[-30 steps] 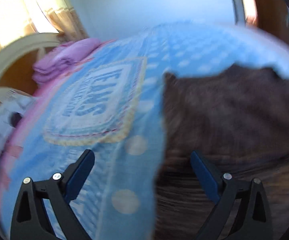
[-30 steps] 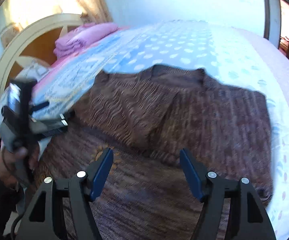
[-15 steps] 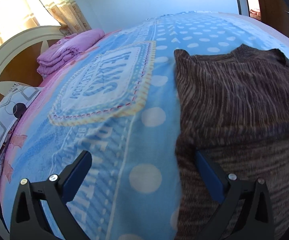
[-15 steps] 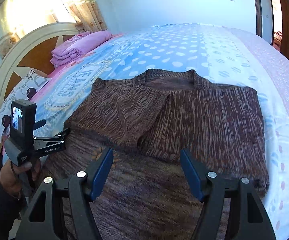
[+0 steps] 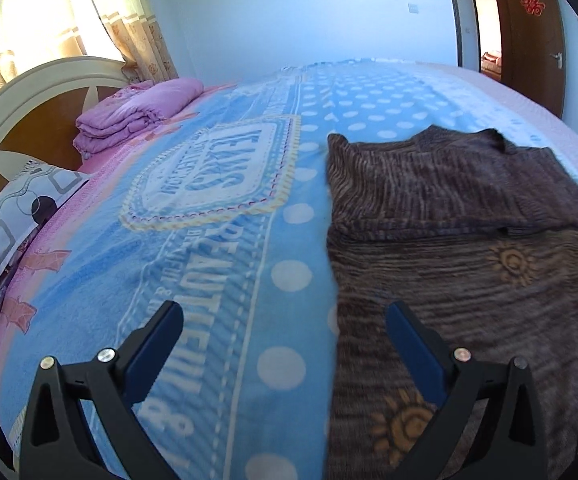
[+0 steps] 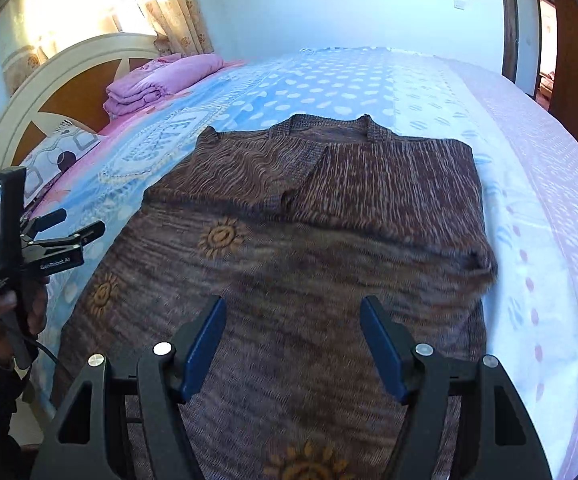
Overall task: Fold small clothes
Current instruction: 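Release the folded side with the right gripper and smooth the sweater, then move both grippers to the sweater hem and close on it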
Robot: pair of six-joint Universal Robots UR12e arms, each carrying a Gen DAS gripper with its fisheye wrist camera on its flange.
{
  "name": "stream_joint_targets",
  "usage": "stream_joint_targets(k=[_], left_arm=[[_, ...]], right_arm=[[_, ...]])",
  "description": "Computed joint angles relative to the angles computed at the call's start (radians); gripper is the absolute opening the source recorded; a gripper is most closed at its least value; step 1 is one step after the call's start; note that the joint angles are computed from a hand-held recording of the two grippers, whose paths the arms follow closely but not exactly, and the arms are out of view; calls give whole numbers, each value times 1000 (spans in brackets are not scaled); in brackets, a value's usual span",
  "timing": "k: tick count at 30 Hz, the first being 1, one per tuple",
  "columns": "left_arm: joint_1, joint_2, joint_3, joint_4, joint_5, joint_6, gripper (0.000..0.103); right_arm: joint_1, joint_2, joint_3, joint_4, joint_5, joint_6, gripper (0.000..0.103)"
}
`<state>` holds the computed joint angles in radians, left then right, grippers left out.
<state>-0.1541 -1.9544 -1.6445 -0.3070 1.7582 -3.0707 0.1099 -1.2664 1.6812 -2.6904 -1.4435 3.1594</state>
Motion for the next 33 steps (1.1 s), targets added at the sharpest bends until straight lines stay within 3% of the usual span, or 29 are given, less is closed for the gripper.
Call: stream_joint_targets(k=[7,19,33], left_arm=[[8,48,-55,2,-54,-1,103],[7,124,-161,18,-76,27,103],[11,203,-275,13,-132,81,103]], right_arm=[[9,-32,52,-6,1,25,70],[11,-93,146,-20,-25,51,70],[10,-176,246,27,-60,64,70]])
